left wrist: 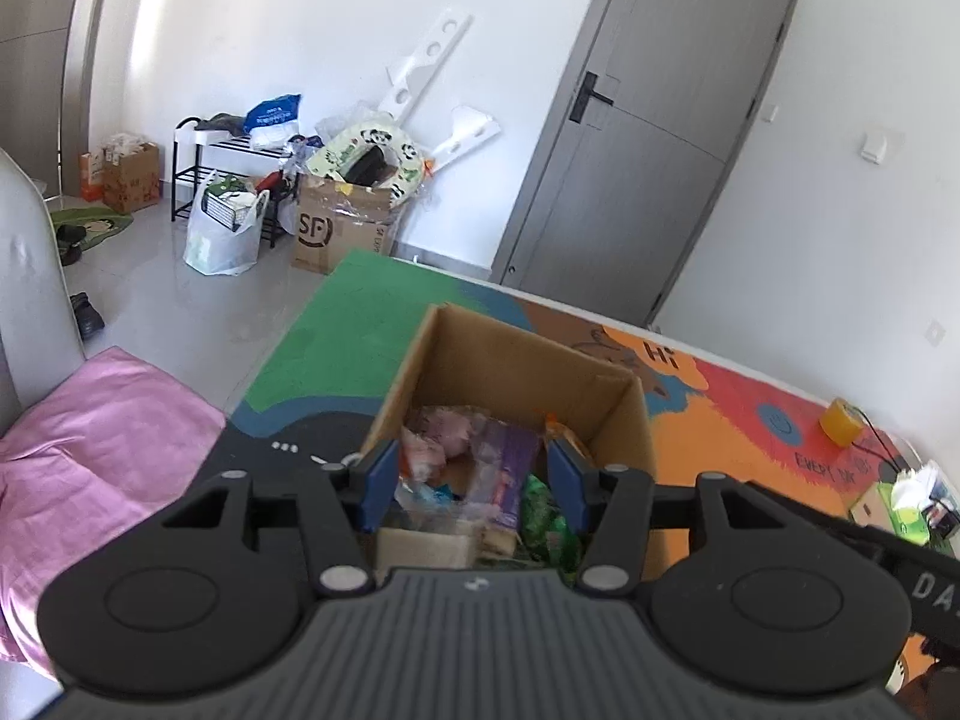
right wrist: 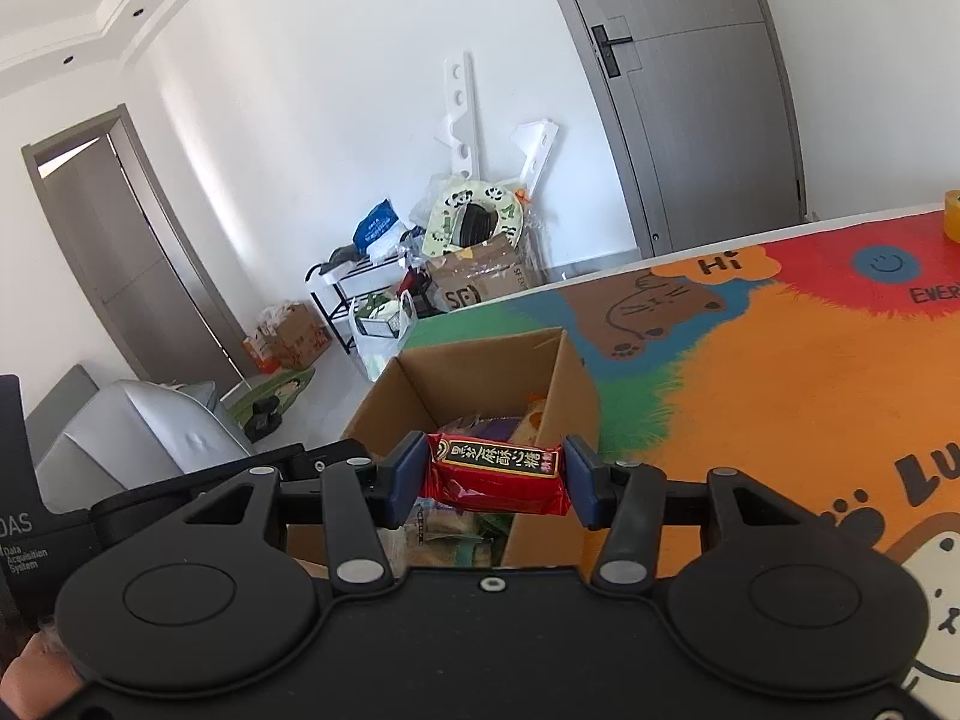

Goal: Organize snacks
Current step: 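Carry both snacks over the cardboard box and open both tools to drop them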

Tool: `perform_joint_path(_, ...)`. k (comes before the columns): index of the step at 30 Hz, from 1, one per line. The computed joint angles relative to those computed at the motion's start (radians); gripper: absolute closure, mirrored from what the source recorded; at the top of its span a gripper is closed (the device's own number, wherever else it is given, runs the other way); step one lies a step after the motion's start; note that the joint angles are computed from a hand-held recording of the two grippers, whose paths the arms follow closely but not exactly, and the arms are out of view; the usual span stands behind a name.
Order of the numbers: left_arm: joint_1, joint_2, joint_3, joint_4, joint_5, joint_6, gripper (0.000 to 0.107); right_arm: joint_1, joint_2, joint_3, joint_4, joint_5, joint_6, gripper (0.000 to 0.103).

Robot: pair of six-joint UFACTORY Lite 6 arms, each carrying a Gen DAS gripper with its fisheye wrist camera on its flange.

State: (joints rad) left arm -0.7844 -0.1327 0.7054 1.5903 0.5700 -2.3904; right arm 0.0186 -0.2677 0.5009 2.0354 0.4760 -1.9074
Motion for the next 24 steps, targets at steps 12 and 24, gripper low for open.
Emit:
perform_joint_path(12,0.102,-0.219,-0.138,-0.091,0.009,0.106,0.042,0.152,0.119,0.104,0.059,-0.050,-0.002,0.040)
perform_joint_path(24,0.036,-0.216,-0.138,-0.076,0.015,0.092,0.019,0.075,-0.006,0.039,-0.037,-0.100,0.104,0.031)
